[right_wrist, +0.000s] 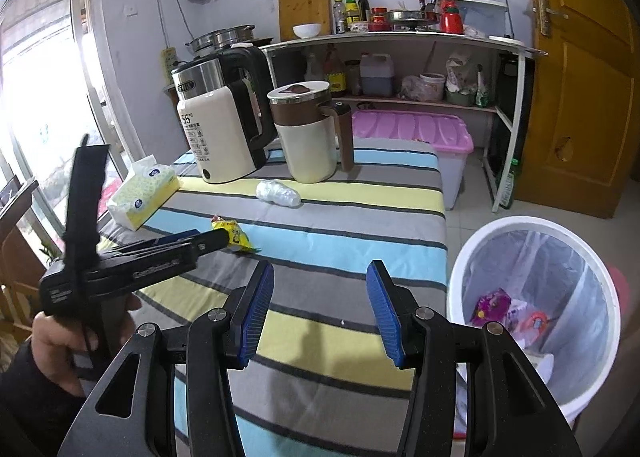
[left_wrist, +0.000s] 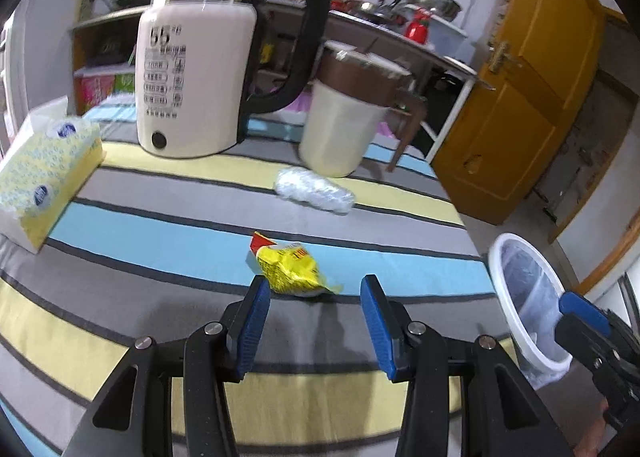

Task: Collect trash
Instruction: 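Grasp the yellow snack bag on the tablecloth with the left gripper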

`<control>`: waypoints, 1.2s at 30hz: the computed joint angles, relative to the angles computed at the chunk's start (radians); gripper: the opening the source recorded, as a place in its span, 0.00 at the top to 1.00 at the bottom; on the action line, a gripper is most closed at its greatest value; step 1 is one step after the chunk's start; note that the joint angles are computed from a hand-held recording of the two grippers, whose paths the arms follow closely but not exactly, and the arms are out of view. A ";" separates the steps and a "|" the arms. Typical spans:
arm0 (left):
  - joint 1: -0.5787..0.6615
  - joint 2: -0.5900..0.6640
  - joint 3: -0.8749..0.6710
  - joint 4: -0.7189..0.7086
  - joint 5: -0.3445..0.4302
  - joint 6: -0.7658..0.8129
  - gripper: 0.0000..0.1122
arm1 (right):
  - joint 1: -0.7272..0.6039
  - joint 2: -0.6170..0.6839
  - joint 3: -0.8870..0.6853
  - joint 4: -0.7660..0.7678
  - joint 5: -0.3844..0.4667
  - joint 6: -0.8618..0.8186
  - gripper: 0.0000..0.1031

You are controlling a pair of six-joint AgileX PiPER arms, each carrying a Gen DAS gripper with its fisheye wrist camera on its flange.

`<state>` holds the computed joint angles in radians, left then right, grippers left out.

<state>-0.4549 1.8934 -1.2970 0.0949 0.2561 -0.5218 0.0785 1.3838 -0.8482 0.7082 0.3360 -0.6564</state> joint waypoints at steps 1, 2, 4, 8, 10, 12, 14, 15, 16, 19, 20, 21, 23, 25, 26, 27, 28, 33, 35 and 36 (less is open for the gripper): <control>0.006 0.018 -0.020 -0.015 0.010 0.008 0.58 | 0.001 0.012 -0.009 0.001 0.000 -0.001 0.52; 0.012 0.034 -0.037 -0.035 0.016 0.020 0.58 | 0.002 0.028 -0.020 0.004 0.001 -0.007 0.52; 0.023 0.059 -0.062 -0.096 0.023 0.069 0.58 | 0.003 0.056 -0.041 0.002 0.003 -0.008 0.52; 0.038 0.091 -0.091 -0.134 0.033 0.092 0.58 | 0.007 0.112 -0.088 0.013 0.014 -0.028 0.52; 0.042 0.101 -0.100 -0.134 0.038 0.093 0.66 | 0.015 0.133 -0.111 -0.002 0.020 -0.017 0.52; 0.041 0.107 -0.103 -0.110 0.044 0.080 0.74 | 0.027 0.158 -0.138 -0.018 0.024 -0.009 0.52; 0.044 0.099 -0.086 -0.138 0.029 0.114 0.77 | 0.041 0.183 -0.169 -0.037 0.030 -0.001 0.52; 0.044 0.091 -0.075 -0.146 0.020 0.126 0.79 | 0.048 0.197 -0.185 -0.046 0.031 0.003 0.52; 0.045 0.080 -0.062 -0.155 0.012 0.139 0.80 | 0.051 0.205 -0.196 -0.049 0.035 0.004 0.52; 0.054 0.045 -0.018 -0.244 -0.012 0.237 0.80 | 0.065 0.254 -0.258 -0.079 0.060 0.025 0.52; 0.058 0.029 0.001 -0.273 -0.023 0.270 0.80 | 0.070 0.266 -0.275 -0.088 0.065 0.030 0.52; 0.060 0.015 0.019 -0.288 -0.032 0.289 0.80 | 0.076 0.281 -0.293 -0.094 0.070 0.030 0.52; 0.072 -0.012 0.054 -0.341 -0.049 0.348 0.80 | 0.084 0.309 -0.327 -0.101 0.081 0.024 0.52; 0.090 -0.039 0.091 -0.430 -0.062 0.441 0.80 | 0.097 0.348 -0.372 -0.132 0.092 0.045 0.52; 0.096 -0.047 0.102 -0.458 -0.065 0.470 0.80 | 0.107 0.377 -0.405 -0.160 0.097 0.064 0.52; 0.104 -0.053 0.114 -0.498 -0.069 0.510 0.80 | 0.115 0.403 -0.433 -0.189 0.100 0.083 0.52; 0.115 -0.061 0.127 -0.548 -0.072 0.562 0.80 | 0.121 0.418 -0.451 -0.206 0.102 0.094 0.52; 0.153 -0.067 0.147 -0.682 -0.069 0.699 0.80 | 0.138 0.552 -0.602 -0.252 0.151 0.113 0.52; 0.168 -0.067 0.154 -0.745 -0.068 0.764 0.80 | 0.145 0.607 -0.669 -0.292 0.175 0.149 0.52; 0.176 -0.065 0.157 -0.778 -0.066 0.796 0.80 | 0.147 0.630 -0.697 -0.301 0.183 0.154 0.52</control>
